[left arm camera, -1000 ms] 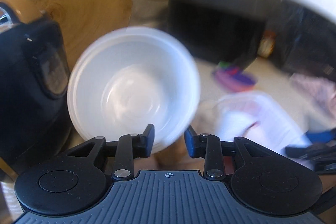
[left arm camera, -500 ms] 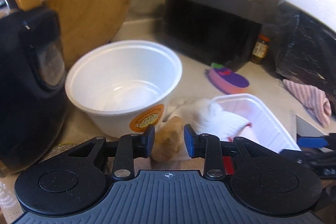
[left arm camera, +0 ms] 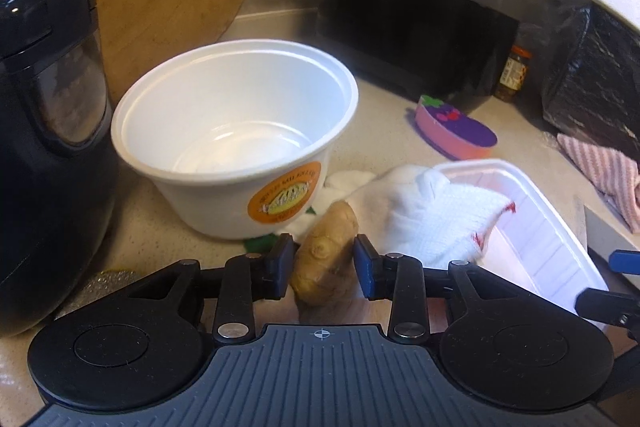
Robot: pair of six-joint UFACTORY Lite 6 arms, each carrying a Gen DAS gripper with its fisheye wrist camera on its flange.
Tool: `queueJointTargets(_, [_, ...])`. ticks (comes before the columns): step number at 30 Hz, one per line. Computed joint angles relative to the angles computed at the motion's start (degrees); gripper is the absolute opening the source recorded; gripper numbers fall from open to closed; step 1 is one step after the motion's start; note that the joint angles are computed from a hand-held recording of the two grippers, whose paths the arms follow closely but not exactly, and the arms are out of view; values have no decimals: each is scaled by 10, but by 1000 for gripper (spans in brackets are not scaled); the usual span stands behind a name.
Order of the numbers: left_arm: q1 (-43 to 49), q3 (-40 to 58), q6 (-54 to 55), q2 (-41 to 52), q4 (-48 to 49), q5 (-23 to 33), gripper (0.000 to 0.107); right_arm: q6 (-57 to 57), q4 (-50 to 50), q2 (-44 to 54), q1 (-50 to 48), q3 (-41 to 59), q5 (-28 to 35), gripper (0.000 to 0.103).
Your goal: Collect trash
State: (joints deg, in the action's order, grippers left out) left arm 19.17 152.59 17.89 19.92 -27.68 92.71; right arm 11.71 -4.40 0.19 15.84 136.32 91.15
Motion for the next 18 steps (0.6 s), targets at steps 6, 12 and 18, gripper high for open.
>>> queueJointTargets(6, [37,-51,38,-52,-28,37,36,14,83,-4,-10,-25,1,88])
queueJointTargets(12, [81,-135,61,-103,-79,46,36,20,75,-1,26,-17,0,88])
queueJointTargets(18, [62,-132,42,-94,-63,28,36,11,148,1,-98,-70,-20,88])
